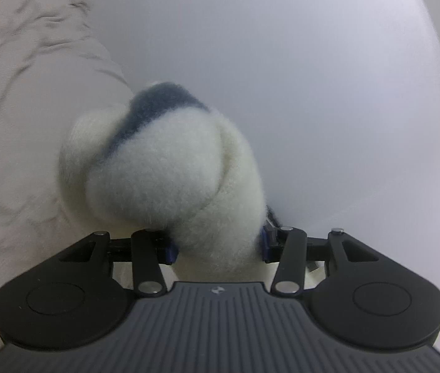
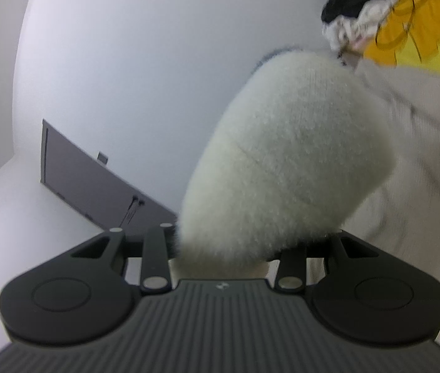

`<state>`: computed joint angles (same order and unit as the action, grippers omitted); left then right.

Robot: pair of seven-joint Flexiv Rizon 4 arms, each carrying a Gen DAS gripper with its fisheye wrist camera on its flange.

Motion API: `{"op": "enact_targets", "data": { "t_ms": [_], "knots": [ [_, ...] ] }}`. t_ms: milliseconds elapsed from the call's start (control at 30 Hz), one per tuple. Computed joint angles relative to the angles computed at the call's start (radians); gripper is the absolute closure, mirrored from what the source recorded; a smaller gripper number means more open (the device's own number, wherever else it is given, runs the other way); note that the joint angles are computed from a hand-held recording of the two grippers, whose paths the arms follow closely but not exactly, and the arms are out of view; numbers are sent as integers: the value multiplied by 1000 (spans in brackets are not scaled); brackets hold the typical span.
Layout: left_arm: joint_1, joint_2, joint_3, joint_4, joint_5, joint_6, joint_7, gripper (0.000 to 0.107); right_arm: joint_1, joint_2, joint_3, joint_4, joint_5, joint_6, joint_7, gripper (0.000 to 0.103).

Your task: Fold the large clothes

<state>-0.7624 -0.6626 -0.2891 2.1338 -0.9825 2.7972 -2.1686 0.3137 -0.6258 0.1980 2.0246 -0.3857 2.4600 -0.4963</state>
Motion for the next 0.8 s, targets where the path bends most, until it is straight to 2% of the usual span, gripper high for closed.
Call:
{"op": "enact_targets", "data": {
  "t_ms": [167,233,433,633,800],
  "knots": [
    [59,-105,18,-230,68,-139,103,55,-64,-56,-16,-110,-69,-113,63,60],
    [86,-144,24,-300,98,-194,123,55,-79,-92,-24,-156,-82,-127,62,60],
    [156,-269,36,-474,234,-287,86,54,-121,-198,-32,-298,-147,-135,65,60],
    [204,-388,45,-590,321,-351,63,54,-136,-309,-46,-401,-199,-118,60,59],
    [230,-459,35,-614,353,-415,34,54,-146,-386,-52,-423,-238,-128,79,60]
  ]
}}
